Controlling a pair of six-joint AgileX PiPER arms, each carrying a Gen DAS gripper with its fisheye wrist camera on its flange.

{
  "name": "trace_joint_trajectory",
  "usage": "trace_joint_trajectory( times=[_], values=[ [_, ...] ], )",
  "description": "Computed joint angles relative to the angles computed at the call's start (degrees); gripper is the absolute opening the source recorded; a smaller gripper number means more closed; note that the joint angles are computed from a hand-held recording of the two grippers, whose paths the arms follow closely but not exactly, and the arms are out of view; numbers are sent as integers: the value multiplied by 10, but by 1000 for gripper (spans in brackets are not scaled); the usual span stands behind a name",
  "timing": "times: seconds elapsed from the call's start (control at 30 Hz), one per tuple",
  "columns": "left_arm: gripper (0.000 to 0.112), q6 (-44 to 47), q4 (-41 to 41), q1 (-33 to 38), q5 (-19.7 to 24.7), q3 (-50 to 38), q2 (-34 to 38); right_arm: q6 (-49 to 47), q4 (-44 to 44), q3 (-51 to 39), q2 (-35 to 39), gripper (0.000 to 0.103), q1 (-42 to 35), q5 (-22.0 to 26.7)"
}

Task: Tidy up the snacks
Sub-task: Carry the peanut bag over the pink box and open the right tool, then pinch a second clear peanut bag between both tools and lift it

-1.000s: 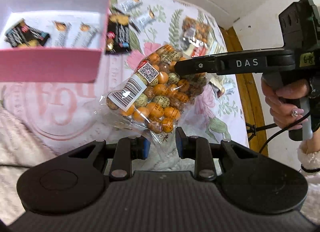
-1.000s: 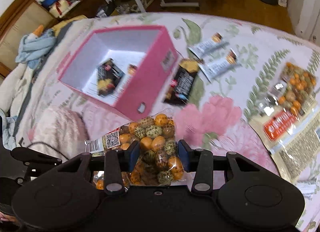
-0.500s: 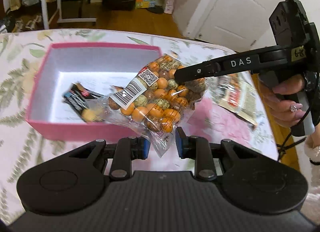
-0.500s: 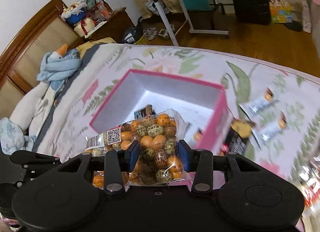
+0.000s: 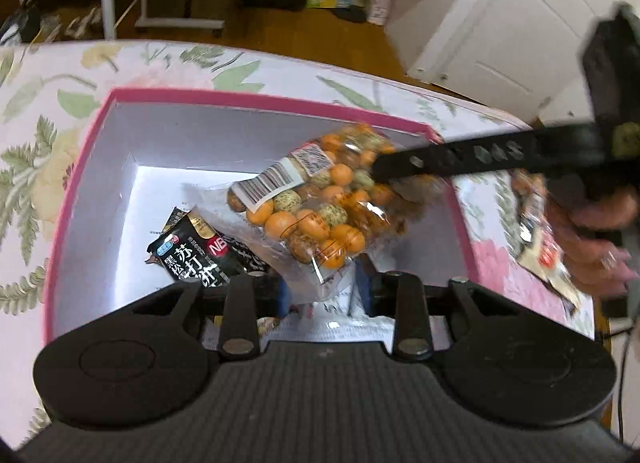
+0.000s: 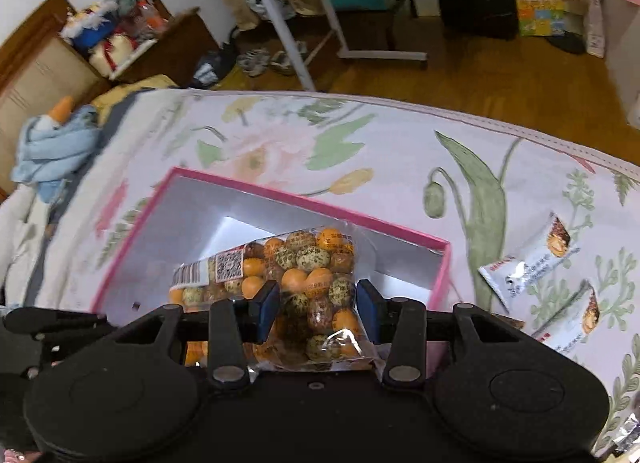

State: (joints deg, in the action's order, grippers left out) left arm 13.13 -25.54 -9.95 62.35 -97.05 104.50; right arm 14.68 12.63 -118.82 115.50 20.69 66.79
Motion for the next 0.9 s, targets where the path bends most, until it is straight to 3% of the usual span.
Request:
trace_joint_trajectory(
  times=[0.1,0.17,0.23,0.5,0.73,0.9],
  values=[
    [42,-42,57,-30,-51,32,-19,-6,-6,44,-27,50,-3,-22],
    [50,-80,122,-55,-78,51,-37,-9,-6,88,-65,58,-5,-44],
    [50,-73,126,-59,-101,82,-67,-19,12,152,-119,58,-14,-78],
    [51,-61,91,-69,-43,100,-144,-4,39,365,-311,58,-12,-148],
    [56,-70,105,-127,18,61,-176,5,20,450,-428,58,-21,-123],
    [64,-89,114,-184,23,26,-168,-39,28,490,-503,58,-77,-91]
  ],
)
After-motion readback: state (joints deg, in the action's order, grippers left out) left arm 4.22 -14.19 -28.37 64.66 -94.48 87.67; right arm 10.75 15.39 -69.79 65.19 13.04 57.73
